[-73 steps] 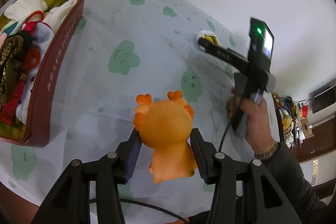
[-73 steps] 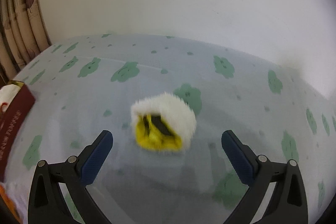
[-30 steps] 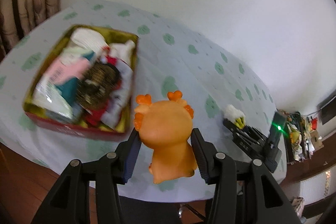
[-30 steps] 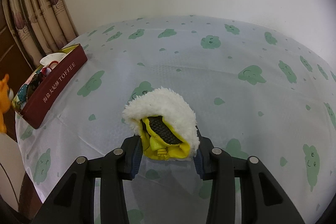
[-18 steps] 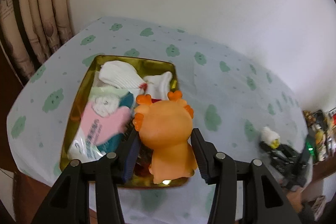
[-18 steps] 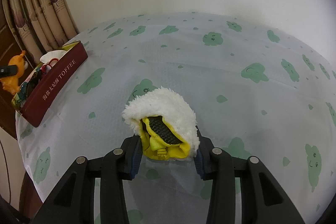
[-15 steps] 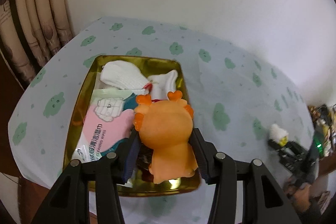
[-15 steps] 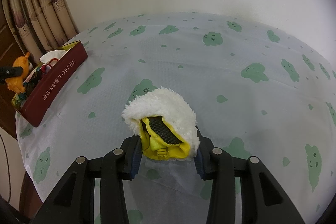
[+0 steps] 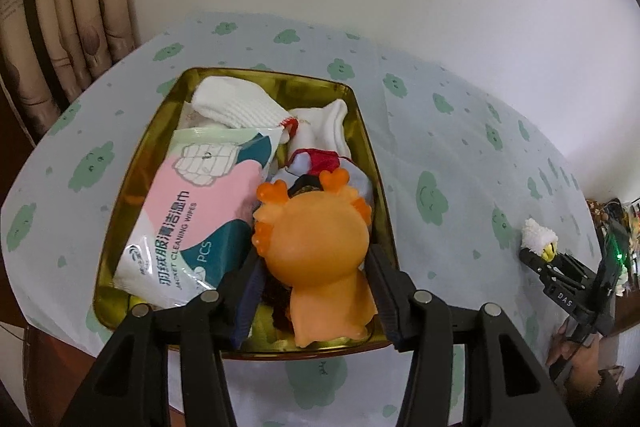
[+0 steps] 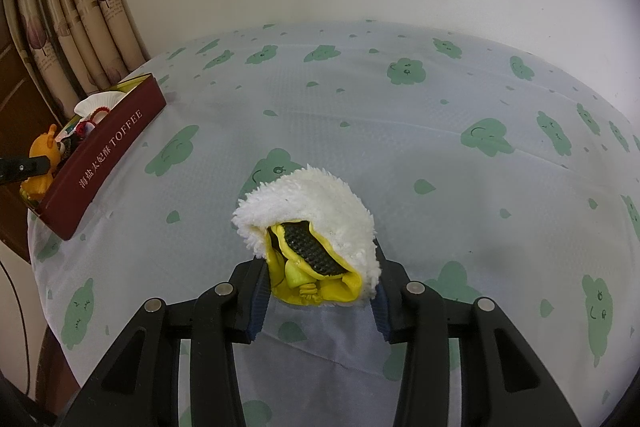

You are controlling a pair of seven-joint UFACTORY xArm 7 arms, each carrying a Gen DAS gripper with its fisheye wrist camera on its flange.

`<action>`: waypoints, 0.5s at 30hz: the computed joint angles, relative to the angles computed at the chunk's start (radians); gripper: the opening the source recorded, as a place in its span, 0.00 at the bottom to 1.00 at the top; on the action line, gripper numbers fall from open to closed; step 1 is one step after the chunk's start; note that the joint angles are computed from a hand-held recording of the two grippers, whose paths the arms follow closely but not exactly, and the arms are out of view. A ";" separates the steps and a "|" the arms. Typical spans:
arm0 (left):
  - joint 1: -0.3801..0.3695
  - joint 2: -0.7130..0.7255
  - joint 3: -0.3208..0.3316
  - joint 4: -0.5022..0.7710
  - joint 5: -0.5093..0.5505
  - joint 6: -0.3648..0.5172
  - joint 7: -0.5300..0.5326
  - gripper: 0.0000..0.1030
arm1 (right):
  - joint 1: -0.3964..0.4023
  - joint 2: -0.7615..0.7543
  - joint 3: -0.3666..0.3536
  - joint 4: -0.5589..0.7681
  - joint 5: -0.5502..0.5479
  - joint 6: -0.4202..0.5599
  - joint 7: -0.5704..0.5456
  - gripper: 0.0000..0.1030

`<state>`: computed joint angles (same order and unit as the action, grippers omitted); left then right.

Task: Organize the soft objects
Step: 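Carry the orange toy into the red tin with the left gripper and release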

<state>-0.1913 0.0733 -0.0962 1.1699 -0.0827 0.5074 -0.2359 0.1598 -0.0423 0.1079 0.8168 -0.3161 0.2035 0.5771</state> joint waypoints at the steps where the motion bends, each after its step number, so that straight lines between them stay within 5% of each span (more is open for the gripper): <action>1: -0.001 0.001 0.000 0.005 0.003 0.011 0.000 0.51 | 0.000 0.000 0.000 0.000 -0.001 0.001 0.001 0.39; 8: -0.023 -0.026 0.008 0.006 0.219 0.037 -0.168 0.59 | 0.001 0.001 -0.001 0.002 -0.001 0.002 0.001 0.40; 15: -0.024 -0.061 -0.003 0.000 0.250 0.066 -0.203 0.59 | 0.002 0.003 0.000 -0.001 -0.002 -0.004 0.001 0.40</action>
<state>-0.2149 0.0126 -0.0994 1.1699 0.1670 0.5738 -0.4385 0.1620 -0.0397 0.1075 0.8158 -0.3177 0.1997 0.5780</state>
